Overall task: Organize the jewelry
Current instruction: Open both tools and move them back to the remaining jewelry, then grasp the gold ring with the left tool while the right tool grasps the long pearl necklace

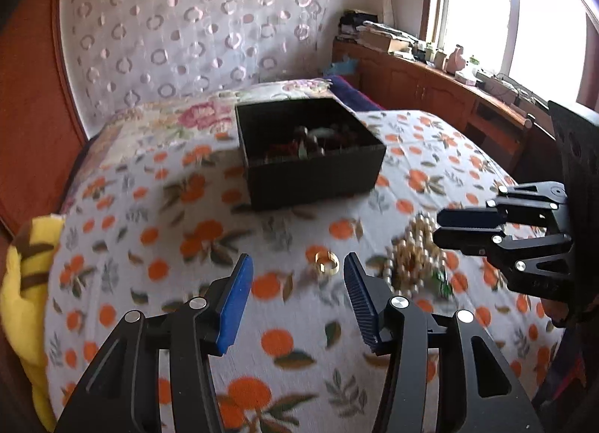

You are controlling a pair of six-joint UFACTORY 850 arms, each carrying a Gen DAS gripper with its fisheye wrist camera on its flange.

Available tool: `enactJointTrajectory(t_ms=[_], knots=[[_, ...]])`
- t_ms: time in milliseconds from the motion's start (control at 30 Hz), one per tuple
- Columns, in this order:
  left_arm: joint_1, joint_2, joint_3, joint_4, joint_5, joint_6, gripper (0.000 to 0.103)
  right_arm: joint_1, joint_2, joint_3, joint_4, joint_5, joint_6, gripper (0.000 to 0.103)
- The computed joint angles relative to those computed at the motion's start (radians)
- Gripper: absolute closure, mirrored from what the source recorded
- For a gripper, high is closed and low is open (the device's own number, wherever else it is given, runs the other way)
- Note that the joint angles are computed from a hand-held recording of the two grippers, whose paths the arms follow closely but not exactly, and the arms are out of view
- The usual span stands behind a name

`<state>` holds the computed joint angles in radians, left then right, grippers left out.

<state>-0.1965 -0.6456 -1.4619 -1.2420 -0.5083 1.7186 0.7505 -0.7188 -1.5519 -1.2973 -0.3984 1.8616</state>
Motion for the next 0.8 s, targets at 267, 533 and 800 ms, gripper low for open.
enactJointTrajectory(t_ms=[267,533,800], knots=[[0.003,-0.005,0.022,0.039,0.002,-0.020,0.055,-0.007,-0.073,-0.098,0.249,-0.020,-0.267,0.071],[-0.025,-0.038,-0.023,0.124,0.018,-0.089,0.055,0.003,-0.031,-0.051,0.088,-0.061,-0.131,0.095],[-0.050,-0.077,-0.080,0.213,0.026,-0.164,0.055,0.005,0.059,0.033,-0.075,-0.124,0.041,0.095]])
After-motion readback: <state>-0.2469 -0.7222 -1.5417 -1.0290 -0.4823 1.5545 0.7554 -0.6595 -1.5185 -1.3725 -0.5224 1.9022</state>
